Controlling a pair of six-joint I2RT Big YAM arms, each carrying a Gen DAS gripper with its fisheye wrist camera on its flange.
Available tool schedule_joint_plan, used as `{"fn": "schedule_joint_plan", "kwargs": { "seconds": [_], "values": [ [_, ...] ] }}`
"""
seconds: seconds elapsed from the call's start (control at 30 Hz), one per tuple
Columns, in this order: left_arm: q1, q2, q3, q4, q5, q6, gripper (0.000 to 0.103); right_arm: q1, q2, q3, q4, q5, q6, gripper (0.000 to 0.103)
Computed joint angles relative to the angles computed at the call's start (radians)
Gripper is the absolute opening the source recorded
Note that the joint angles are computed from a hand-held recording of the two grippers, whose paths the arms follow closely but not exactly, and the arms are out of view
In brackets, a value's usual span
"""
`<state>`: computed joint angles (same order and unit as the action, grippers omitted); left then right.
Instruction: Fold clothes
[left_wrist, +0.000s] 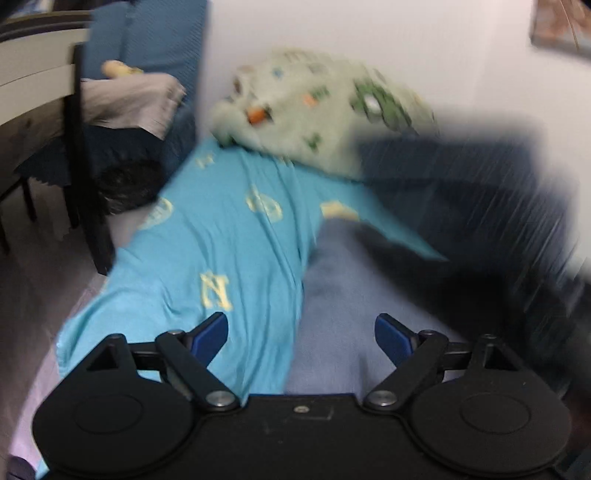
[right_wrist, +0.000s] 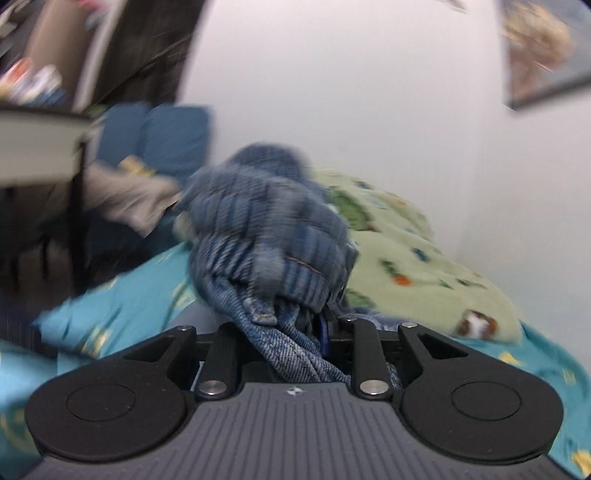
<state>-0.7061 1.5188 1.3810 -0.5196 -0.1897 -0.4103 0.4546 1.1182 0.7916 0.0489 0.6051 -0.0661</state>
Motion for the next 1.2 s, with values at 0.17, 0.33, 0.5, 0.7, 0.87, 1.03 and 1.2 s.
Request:
{"fn": "schedule_joint_plan", "kwargs": {
  "seconds": [0.17,0.33,0.5,0.7,0.87,1.03,1.2],
  "values": [
    [0.037,-0.041,-0.054,0.148,0.092,-0.109,0.086,0.038,0.075,-0.019,-0.027,-0.047,-0.177,0.025],
    [0.055,-0.012,-0.041,0.148,0.208,-0.155,0.086,0.015,0.040,-0.002,-0.162,-0.088,-0.225,0.031],
    [0.042,-0.004,-0.045,0.168,0.258,-0.124,0.086,0.026,-0.002,0.042,-0.334,-0.100,-0.162,0.042],
    [0.035,0.014,-0.035,0.136,0.260,-0.098,0.086,0.028,-0.111,0.056,-0.543,-0.158,-0.003,0.051],
    [0.056,0.049,-0.022,0.105,0.300,-0.169,0.084,0.045,-0.126,0.042,-0.569,-0.190,0.067,0.043],
    [0.079,0.082,-0.017,0.166,0.355,-0.264,0.077,0.067,-0.068,0.050,-0.564,-0.184,0.067,0.030],
    [0.077,0.096,-0.010,0.206,0.316,-0.240,0.056,0.076,-0.048,0.055,-0.570,-0.183,0.079,0.030]
  ]
}}
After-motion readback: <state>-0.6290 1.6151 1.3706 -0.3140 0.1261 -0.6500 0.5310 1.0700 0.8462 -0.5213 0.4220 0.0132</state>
